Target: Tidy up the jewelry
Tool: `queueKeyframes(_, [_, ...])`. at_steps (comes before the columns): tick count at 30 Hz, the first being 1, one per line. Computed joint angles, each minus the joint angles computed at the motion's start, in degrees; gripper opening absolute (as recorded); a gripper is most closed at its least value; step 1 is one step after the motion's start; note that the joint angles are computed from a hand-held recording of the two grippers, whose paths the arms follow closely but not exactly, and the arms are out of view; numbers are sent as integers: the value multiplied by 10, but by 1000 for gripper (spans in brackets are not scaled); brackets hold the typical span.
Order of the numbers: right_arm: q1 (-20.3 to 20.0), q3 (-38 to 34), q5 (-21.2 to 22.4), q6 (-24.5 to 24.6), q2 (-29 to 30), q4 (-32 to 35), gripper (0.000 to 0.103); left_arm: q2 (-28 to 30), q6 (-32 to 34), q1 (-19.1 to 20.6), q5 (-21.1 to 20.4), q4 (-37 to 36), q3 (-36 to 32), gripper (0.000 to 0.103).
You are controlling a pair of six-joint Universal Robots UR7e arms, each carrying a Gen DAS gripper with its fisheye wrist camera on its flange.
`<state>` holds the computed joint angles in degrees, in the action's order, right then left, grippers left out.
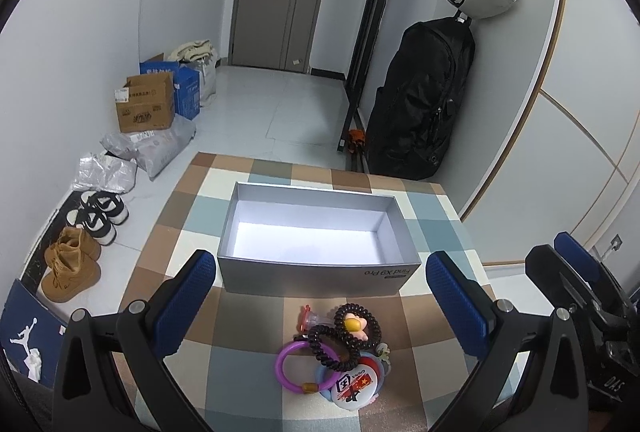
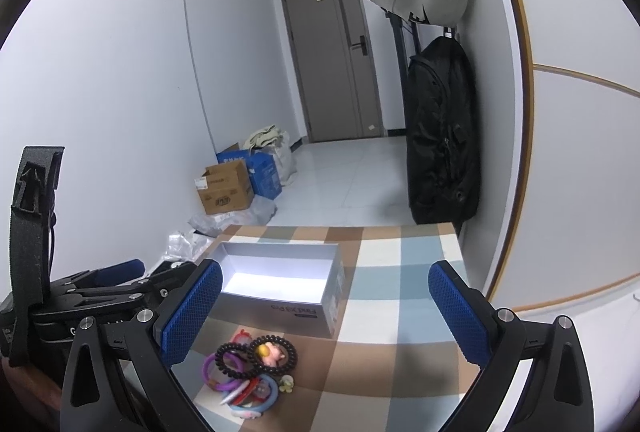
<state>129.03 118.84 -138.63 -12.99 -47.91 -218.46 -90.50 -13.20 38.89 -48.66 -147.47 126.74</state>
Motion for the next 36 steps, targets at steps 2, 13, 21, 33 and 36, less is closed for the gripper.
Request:
queueKeyframes(2, [0, 1, -4, 4, -2, 3, 103, 3, -15, 9, -6, 37, -13, 102])
queueKeyframes(13, [-19, 6, -5, 75, -23, 64, 103, 14, -104, 110, -179, 148, -81, 95])
queueKeyframes(21, [-38, 12, 25, 134, -42, 116, 103, 29, -112, 133, -260, 223, -99, 77])
queueKeyframes(33, [-48, 9, 46, 157, -47, 155, 103, 58, -102, 127, -269, 272, -121, 30])
queueKeyframes(36, [-50, 7, 50, 158, -48, 162, 103, 58, -99, 124, -254, 282, -121, 12])
